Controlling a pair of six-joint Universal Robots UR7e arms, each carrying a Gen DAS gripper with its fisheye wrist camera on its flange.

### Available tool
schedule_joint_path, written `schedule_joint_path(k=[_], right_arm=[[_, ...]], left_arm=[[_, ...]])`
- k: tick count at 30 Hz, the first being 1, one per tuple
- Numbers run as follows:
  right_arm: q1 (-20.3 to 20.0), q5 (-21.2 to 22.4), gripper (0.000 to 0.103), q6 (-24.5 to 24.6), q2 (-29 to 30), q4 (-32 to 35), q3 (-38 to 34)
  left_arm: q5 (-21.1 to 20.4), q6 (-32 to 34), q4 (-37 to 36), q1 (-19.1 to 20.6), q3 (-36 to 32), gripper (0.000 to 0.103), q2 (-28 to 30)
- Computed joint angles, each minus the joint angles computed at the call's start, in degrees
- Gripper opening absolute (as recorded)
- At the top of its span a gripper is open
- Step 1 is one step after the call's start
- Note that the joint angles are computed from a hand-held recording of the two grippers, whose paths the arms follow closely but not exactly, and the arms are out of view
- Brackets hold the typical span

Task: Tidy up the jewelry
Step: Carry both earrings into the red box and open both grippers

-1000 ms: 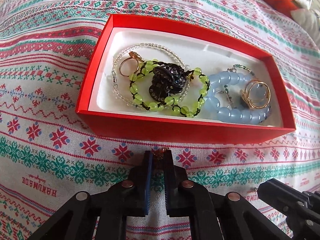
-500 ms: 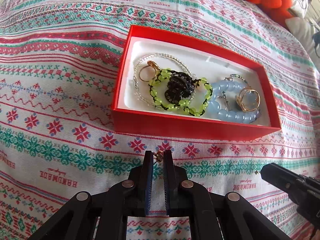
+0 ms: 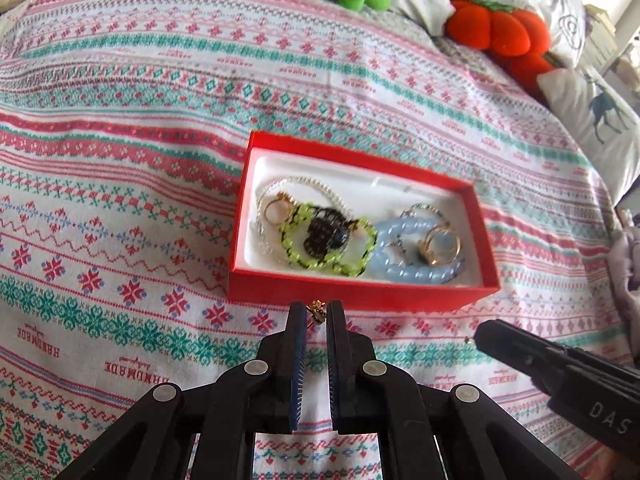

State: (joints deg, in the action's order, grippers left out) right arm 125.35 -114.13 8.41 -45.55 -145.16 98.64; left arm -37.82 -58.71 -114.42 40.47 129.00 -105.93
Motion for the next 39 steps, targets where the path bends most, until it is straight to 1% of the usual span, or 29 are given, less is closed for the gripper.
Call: schedule_joint_path(k=[4, 5, 9, 14, 20, 28, 30, 32, 33, 34, 35, 36, 37, 38, 39], right_arm=[[0.22, 0.79, 0.006, -0.94, 0.60, -2.29, -0.42], [0.20, 0.97, 0.006, -1.13, 0.74, -2.89, -0.50], [-0.23, 2.02, 0.006, -2.15, 1.54, -5.34, -0.92], [-1.12, 3.52, 0.006, -2.27, 2.79, -6.72, -2.07], [-1.58, 5.24, 0.006, -2.33, 4.59, -6.75, -3.88], [-2.20, 5.54, 0.006, -1.28, 5.91, -5.95, -5.24], [-2.42, 6.00, 0.007, -0.84, 5.76, -6.66, -5.00], [-2.57, 6.65, 0.007, -0.72, 5.51, -7.30, -4.80], [-2.58, 6.81, 0.007, -0.80, 5.36, -7.52, -4.73], [-2.51, 6.76, 0.008, -0.85, 5.20, -7.86, -4.59], [-2.42, 6.59, 0.010, -0.84, 5.03, -8.10, -4.48], [-2.34, 6.51, 0.012, -0.83, 4.85, -8.20, -4.40], [-2.32, 6.56, 0.018, -0.83, 4.63, -8.35, -4.25], [-2.28, 6.58, 0.024, -0.76, 4.40, -8.48, -4.08], [-2.23, 6.58, 0.027, -0.68, 4.14, -8.60, -3.87]], left_arm=[[0.73, 2.60, -4.43, 0.11, 0.48, 0.004, 0.67], [0.73, 3.58, -6.32, 0.54, 0.26, 0.004, 1.82], [0.68, 6.30, -10.49, 1.67, 0.39, 0.004, 3.41], [0.78, 10.38, -15.41, 2.54, 0.38, 0.004, 5.43], [1.15, 11.73, -16.01, 3.71, -0.25, 0.004, 7.16], [1.62, 12.08, -16.11, 4.80, -0.50, 0.005, 7.38], [1.50, 11.99, -15.72, 4.95, -0.69, 0.009, 7.31], [1.74, 11.08, -14.53, 4.69, -0.78, 0.021, 6.98], [1.91, 10.53, -13.85, 4.41, -0.82, 0.024, 6.73], [2.07, 9.88, -13.04, 4.06, -0.86, 0.029, 6.47], [2.19, 9.39, -12.31, 3.68, -0.88, 0.034, 6.17], [2.38, 9.11, -11.77, 3.26, -0.84, 0.037, 5.89], [2.65, 8.76, -11.06, 2.85, -0.81, 0.041, 5.65], [2.92, 8.21, -10.00, 2.43, -0.90, 0.042, 5.48], [3.11, 7.68, -8.85, 2.10, -1.02, 0.043, 5.32]])
